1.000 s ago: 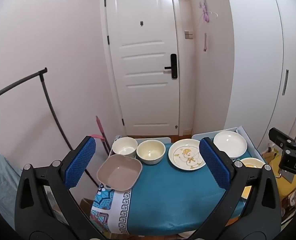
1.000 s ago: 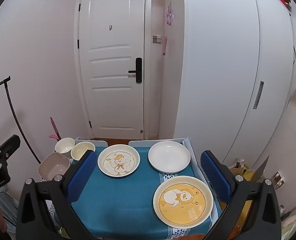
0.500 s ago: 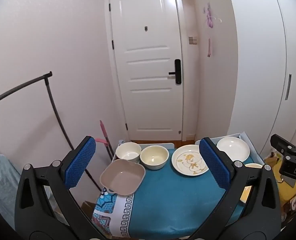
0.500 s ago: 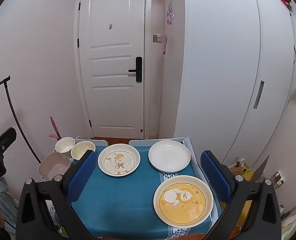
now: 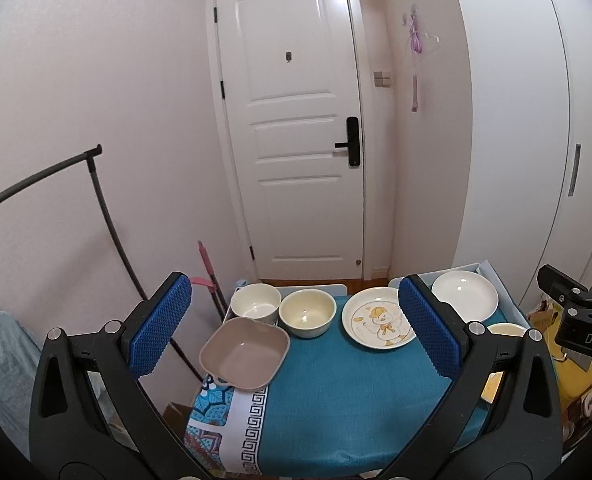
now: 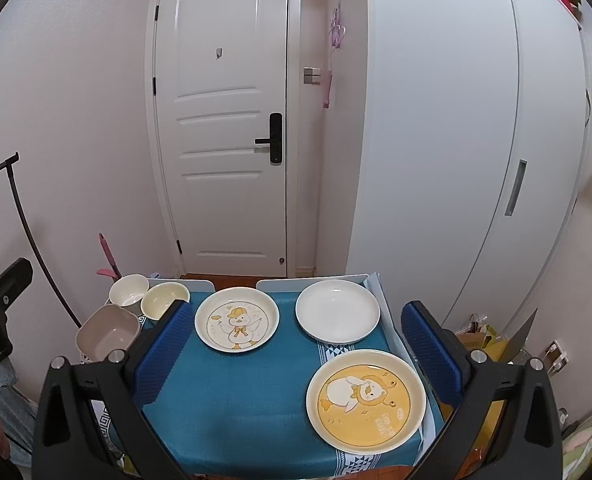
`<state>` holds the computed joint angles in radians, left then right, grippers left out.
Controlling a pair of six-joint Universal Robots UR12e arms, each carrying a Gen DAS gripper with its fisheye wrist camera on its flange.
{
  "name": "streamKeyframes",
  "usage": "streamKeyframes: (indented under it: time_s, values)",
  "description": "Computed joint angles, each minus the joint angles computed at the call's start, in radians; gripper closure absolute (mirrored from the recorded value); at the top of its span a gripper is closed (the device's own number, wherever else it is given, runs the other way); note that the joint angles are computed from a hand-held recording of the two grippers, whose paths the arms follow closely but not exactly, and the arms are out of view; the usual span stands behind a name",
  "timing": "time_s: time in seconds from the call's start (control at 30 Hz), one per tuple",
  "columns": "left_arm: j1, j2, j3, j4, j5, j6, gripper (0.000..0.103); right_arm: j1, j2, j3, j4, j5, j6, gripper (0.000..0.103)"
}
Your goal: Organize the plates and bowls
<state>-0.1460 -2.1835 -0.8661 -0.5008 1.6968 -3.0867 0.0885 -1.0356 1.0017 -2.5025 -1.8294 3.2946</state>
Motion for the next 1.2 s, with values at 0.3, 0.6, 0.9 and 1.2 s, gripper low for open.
streamKeyframes:
  time_s: [0.3,0.6,0.9,1.2]
  values:
    - [0.005,0.005,-0.010,0.003,-0.002,-0.002,0.000,0.001,0.000,0.000,-0.003,0.000,-0.002,0.000]
    - [0.007,0.001,-0.005,-0.008,0.000,0.000,0.000,0.008,0.007,-0.007,-0.001,-0.007,-0.002,0.000]
    - [0.010,0.000,-0.006,-0.009,-0.010,-0.003,0.000,0.010,0.010,-0.012,0.005,-0.011,0.002,0.000]
    - [0.011,-0.001,-0.006,-0.003,-0.011,0.007,0.000,0.010,0.010,-0.015,0.013,-0.003,0.006,0.000]
